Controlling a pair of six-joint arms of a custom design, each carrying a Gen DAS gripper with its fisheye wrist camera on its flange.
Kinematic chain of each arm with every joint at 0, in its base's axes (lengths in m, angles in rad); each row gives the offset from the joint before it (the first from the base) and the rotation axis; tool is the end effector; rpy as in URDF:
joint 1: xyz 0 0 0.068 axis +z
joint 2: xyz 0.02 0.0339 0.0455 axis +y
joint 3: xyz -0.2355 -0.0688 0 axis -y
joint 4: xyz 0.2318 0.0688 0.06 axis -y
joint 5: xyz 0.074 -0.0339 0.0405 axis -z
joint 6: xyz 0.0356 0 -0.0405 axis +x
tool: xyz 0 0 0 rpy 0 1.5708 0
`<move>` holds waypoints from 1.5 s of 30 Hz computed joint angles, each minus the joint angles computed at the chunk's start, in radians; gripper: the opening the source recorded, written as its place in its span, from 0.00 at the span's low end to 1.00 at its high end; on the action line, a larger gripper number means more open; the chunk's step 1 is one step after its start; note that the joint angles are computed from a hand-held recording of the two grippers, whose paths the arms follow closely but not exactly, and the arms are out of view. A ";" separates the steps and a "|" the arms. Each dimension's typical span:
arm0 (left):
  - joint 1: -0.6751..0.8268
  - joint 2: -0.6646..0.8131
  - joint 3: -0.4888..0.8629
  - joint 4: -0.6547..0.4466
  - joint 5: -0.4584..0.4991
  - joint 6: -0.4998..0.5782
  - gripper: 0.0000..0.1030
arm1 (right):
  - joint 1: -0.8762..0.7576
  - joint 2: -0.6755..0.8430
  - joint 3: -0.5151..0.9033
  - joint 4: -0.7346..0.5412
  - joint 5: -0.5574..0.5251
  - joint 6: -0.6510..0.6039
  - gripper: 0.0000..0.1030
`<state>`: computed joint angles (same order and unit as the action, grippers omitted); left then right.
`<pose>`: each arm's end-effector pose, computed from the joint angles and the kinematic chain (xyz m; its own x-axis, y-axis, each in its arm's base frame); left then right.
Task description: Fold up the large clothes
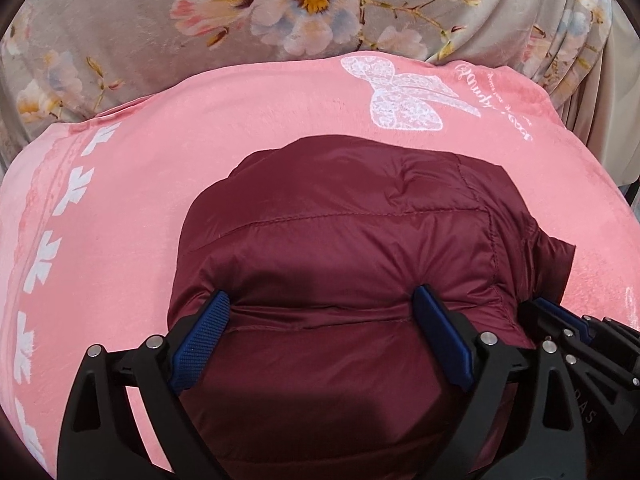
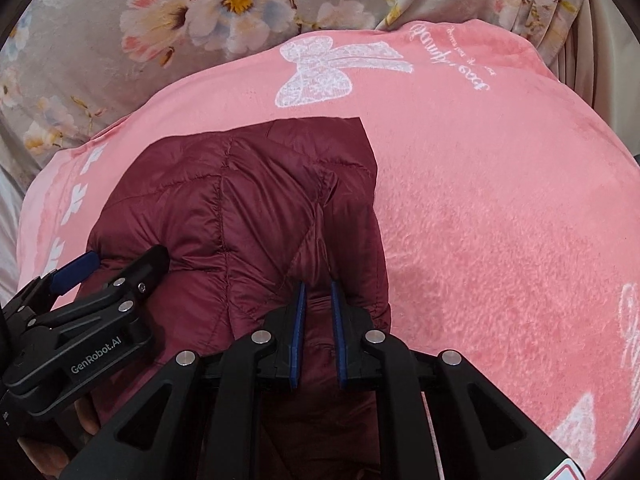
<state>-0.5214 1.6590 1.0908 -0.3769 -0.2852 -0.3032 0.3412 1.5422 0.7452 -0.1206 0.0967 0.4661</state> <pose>0.2927 -0.1566 0.1863 -0.7708 0.1124 -0.6270 0.1100 0.9930 0.0428 0.2694 0.0920 0.1381 -0.7934 0.1930 -0.5774 0.0882 0.9749 0.2046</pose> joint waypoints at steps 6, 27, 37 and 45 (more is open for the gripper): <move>-0.011 0.031 -0.004 0.033 -0.027 0.001 0.92 | 0.008 0.033 -0.020 0.064 0.017 -0.012 0.09; -0.029 0.076 -0.040 0.136 -0.075 -0.004 0.96 | 0.090 0.081 -0.087 0.242 0.182 -0.027 0.11; -0.024 0.081 -0.034 0.136 -0.065 -0.001 0.96 | 0.064 0.073 -0.108 0.274 0.140 -0.030 0.11; -0.029 0.075 0.008 0.040 -0.063 -0.009 0.96 | -0.029 -0.031 -0.088 0.121 -0.045 -0.009 0.18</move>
<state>-0.5502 1.7338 1.0984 -0.3365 -0.3479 -0.3124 0.3125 1.5114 0.6571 0.0008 0.0519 0.4569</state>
